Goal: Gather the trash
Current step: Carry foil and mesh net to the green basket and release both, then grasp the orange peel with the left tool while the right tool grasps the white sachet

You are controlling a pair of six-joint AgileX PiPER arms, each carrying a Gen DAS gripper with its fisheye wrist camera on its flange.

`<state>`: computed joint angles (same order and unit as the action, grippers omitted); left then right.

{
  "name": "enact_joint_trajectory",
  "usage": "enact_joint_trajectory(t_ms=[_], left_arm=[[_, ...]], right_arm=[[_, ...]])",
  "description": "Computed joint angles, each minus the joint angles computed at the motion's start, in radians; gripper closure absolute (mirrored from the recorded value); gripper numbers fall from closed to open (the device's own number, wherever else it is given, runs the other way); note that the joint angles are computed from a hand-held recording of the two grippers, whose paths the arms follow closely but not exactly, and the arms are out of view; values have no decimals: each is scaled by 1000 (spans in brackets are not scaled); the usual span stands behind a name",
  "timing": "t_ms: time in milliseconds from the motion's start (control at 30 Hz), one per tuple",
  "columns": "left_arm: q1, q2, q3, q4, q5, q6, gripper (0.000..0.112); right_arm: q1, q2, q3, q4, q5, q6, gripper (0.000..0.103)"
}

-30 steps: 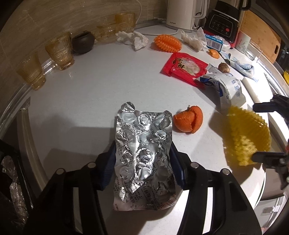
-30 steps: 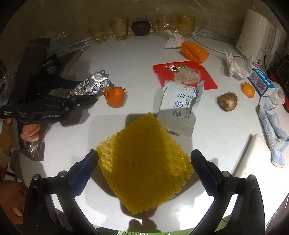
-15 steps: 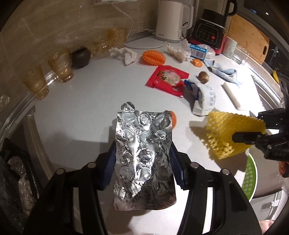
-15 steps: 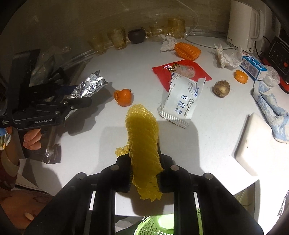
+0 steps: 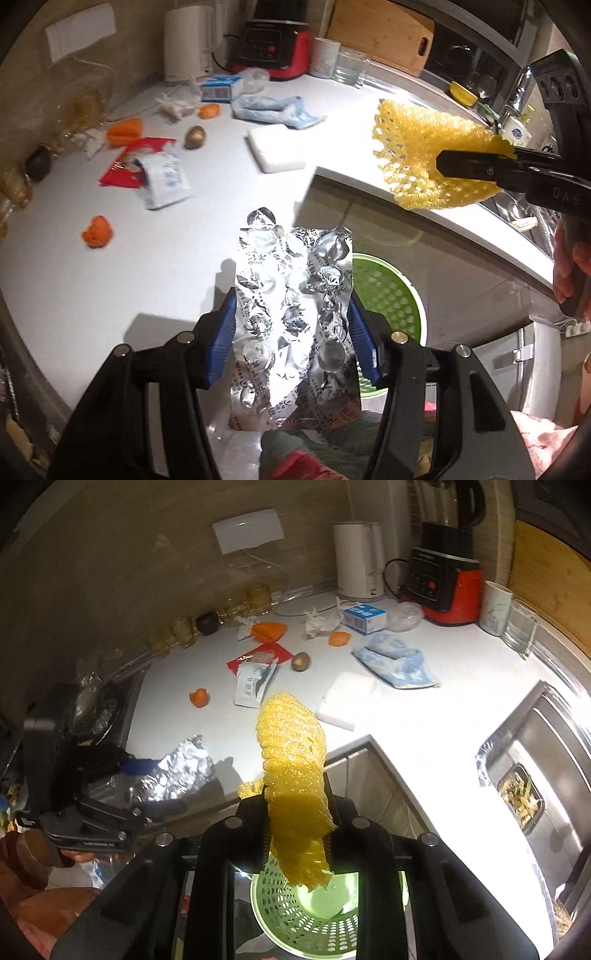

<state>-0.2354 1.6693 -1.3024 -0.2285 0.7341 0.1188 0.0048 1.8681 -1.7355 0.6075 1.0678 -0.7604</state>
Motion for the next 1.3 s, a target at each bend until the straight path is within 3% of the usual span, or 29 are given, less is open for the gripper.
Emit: enact_joint_trajectory(t_ms=[133, 433, 600, 667, 733, 833, 1100, 1300], left_arm=[[-115, 57, -29, 27, -17, -156, 31], [-163, 41, -85, 163, 27, -382, 24], [-95, 1, -95, 227, 59, -437, 19], [-47, -8, -99, 231, 65, -405, 19], [13, -1, -116, 225, 72, -357, 18], [113, 24, -149, 190, 81, -263, 18], [309, 149, -243, 145, 64, -77, 18], [349, 272, -348, 96, 72, 3, 18]], right_arm=[[-74, -48, 84, 26, 8, -74, 78], [-167, -65, 186, 66, 50, -213, 78], [-112, -56, 268, 1, -12, -218, 78], [-89, -37, 297, -26, -45, -198, 65], [-60, -25, 337, -69, -99, -156, 32], [-39, -21, 372, -83, -154, -96, 16], [32, -8, 234, -36, -214, 90, 4], [165, 95, -35, -127, -223, 264, 2]])
